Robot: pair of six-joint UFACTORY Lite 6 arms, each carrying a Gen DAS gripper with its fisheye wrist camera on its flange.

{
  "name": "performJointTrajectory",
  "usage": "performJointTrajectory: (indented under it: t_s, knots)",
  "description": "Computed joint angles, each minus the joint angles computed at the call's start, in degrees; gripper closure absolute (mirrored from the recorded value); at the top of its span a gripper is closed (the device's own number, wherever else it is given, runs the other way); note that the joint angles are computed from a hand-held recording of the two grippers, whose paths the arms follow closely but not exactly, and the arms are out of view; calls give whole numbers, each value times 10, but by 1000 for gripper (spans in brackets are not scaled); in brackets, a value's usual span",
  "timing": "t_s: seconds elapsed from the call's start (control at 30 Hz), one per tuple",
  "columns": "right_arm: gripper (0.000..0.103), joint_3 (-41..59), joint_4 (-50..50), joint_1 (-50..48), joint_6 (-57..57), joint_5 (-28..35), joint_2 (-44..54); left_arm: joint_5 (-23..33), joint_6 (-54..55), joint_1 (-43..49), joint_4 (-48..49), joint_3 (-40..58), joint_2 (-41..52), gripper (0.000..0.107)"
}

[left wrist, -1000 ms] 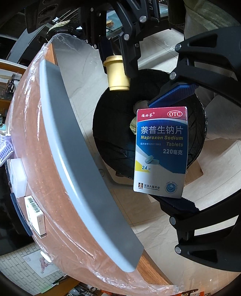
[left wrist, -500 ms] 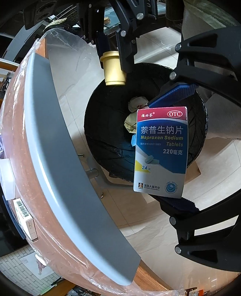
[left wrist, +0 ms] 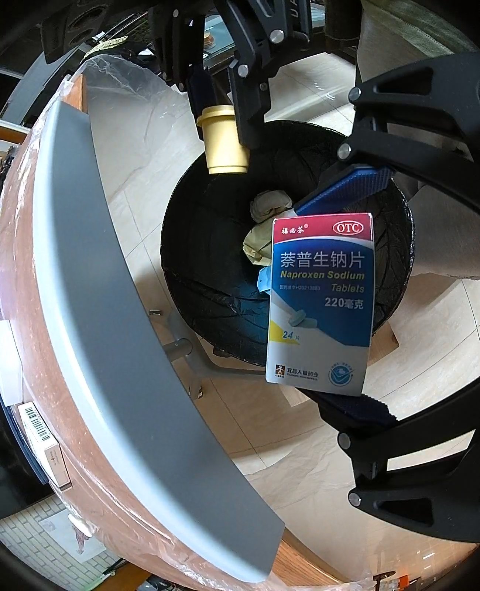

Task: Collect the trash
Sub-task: 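Carry the Naproxen box and yellow cap down over the black bin, then open both tools over the bin to drop the box and cap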

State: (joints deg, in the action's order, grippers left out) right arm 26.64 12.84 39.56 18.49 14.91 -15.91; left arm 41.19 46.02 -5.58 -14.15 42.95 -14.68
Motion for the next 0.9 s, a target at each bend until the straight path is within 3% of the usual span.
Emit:
performJointTrajectory:
  t_s: [0.9]
  knots:
    - [66, 9, -27, 3, 31, -30, 75, -44, 6, -18, 26, -29, 14, 20]
